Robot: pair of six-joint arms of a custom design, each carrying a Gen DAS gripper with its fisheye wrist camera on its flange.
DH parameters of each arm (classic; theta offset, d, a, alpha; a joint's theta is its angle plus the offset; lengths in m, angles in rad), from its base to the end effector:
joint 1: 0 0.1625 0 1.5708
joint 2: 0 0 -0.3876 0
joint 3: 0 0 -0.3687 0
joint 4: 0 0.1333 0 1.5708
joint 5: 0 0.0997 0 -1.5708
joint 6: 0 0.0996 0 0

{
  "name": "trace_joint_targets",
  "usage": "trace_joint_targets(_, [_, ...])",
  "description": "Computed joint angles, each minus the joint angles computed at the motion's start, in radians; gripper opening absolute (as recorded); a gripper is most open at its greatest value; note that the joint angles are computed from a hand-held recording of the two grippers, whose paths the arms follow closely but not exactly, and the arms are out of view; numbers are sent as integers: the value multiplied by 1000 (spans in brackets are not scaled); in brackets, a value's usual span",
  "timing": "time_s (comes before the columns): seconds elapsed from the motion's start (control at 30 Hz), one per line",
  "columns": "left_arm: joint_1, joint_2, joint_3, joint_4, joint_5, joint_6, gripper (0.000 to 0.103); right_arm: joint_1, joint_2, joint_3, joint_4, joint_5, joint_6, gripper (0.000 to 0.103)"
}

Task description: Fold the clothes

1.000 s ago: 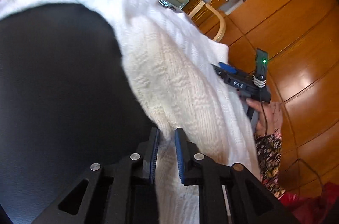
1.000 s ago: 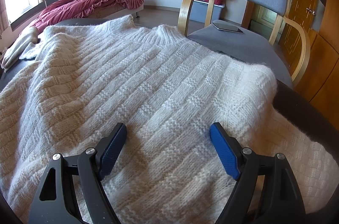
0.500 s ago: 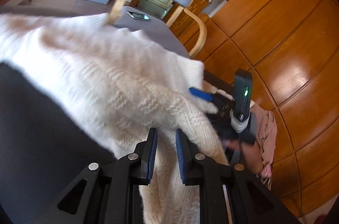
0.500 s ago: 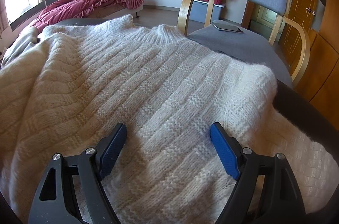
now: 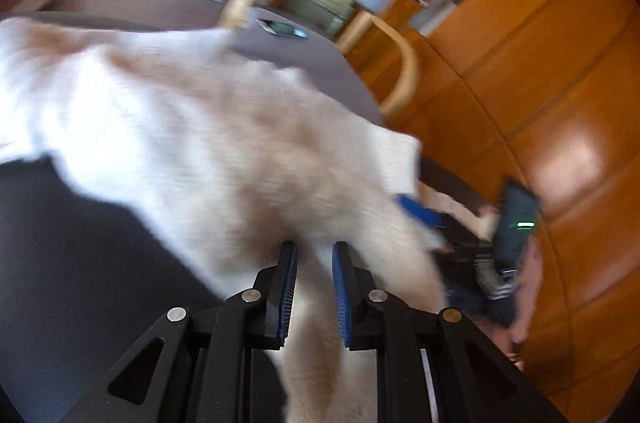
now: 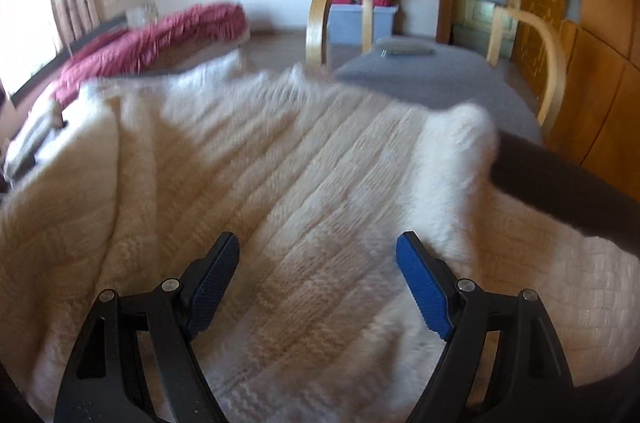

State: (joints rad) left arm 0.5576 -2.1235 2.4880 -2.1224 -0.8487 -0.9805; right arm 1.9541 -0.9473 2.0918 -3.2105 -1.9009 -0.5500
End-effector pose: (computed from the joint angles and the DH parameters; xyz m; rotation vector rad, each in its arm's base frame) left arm -0.1092 -0.3028 0.3061 -0.0520 2.7268 -1.0031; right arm 0.2849 -0.4364 0.1059 1.1149 -2.4661 0.6437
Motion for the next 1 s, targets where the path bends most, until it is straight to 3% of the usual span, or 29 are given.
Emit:
trace_joint_targets(0.07, [-26, -87, 18, 95, 49, -85, 16, -10, -32, 41, -89, 94, -24, 84])
trace_joint_targets(0.13, [-27, -169, 30, 176, 62, -162, 16, -20, -63, 67, -95, 202, -45, 84])
trace_joint_targets(0.2, [-10, -222, 47, 192, 50, -178, 16, -27, -93, 85, -40, 316, -89, 84])
trace_joint_targets(0.3, [35, -214, 61, 152, 16, -150, 16, -8, -116, 100, 86, 428, -209, 84])
trace_joint_targets(0.4, [38, -201, 78, 107, -8, -144, 16, 24, -120, 109, 201, 482, -324, 84])
trace_joint_targets(0.5, [10, -193, 89, 97, 5, -150, 15, 70, -90, 114, 225, 430, -388, 84])
trace_joint_targets(0.57, [-4, -211, 86, 130, 27, -163, 15, 85, -64, 103, 223, 384, -372, 83])
trace_joint_targets(0.63, [-1, -248, 89, 133, 23, -157, 16, 75, -61, 82, 290, 405, -350, 57])
trace_joint_targets(0.67, [-2, -272, 89, 144, 22, -163, 16, 69, -61, 73, 315, 422, -335, 35])
trace_joint_targets(0.77, [-14, -345, 86, 208, 28, -194, 16, 58, -51, 54, 343, 447, -271, 24])
trace_joint_targets(0.87, [-52, -430, 78, 347, 60, -283, 16, 31, -56, 44, 366, 491, -227, 22])
trace_joint_targets(1.0, [-103, -542, 52, 569, 100, -449, 16, -30, -63, 23, 377, 521, -55, 19])
